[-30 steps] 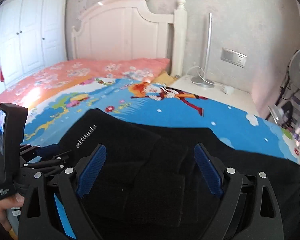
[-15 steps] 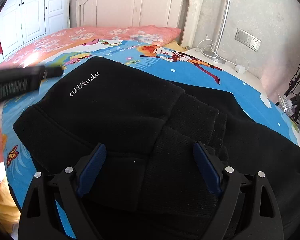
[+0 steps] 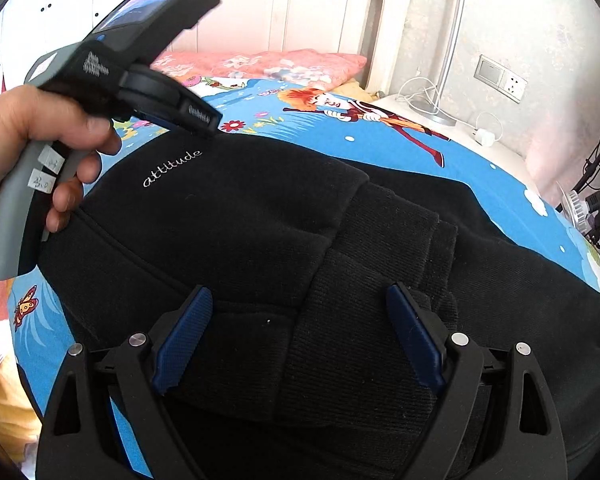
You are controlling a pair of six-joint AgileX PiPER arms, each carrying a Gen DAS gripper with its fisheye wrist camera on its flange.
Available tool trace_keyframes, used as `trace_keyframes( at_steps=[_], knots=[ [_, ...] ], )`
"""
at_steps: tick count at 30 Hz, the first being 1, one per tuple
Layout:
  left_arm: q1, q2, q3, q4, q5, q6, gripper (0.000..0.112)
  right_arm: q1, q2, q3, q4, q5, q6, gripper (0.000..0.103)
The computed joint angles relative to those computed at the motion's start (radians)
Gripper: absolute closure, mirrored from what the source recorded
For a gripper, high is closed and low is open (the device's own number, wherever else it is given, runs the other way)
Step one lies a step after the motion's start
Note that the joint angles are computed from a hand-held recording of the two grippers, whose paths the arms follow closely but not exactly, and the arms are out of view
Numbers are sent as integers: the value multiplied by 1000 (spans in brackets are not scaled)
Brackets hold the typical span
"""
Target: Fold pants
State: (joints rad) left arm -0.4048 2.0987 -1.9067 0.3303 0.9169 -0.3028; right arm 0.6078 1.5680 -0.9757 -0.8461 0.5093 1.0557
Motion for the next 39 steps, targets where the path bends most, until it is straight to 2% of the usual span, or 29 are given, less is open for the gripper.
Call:
trace_keyframes(
  at_steps=[3,6,10,15,17,19,21,22,24,28,30,32,35,39],
  knots=[
    [28,-33,47,-64,-37,-18,67,0,-1,2,-2,-2,3,18],
    [7,-144,201,-33,-154,-63,82,-11,0,3,6,-15,-8,18],
    [-19,-313,410,4,-269,-155,83,-11,0,7,-4,-17,1,18],
    [-62,-475,648,134,-313,-298,83,-11,1,6,-4,-17,2,18],
    [-67,-491,713,182,-318,-330,83,-11,1,6,-3,-15,1,18],
    [-30,-471,762,124,-349,-278,80,-10,2,4,2,-15,-8,18],
    [1,-491,842,110,-454,-290,79,-15,2,1,17,-16,-23,17],
    [-3,-497,856,141,-466,-322,79,-18,3,-1,25,-16,-32,17],
    [-11,-495,856,166,-464,-361,80,-23,4,-4,35,-20,-45,16],
    [27,-493,874,104,-531,-317,77,-33,-4,-2,66,-32,-79,15],
    [30,-499,895,133,-561,-344,77,-56,-26,-25,206,-20,-212,16],
    [36,-505,913,139,-590,-358,77,-89,-61,-32,314,-46,-300,18],
    [53,-513,943,124,-644,-351,77,-107,-88,-67,239,-23,-239,19],
    [62,-521,979,192,-706,-426,76,-181,7,-194,300,23,-305,23]
  ],
)
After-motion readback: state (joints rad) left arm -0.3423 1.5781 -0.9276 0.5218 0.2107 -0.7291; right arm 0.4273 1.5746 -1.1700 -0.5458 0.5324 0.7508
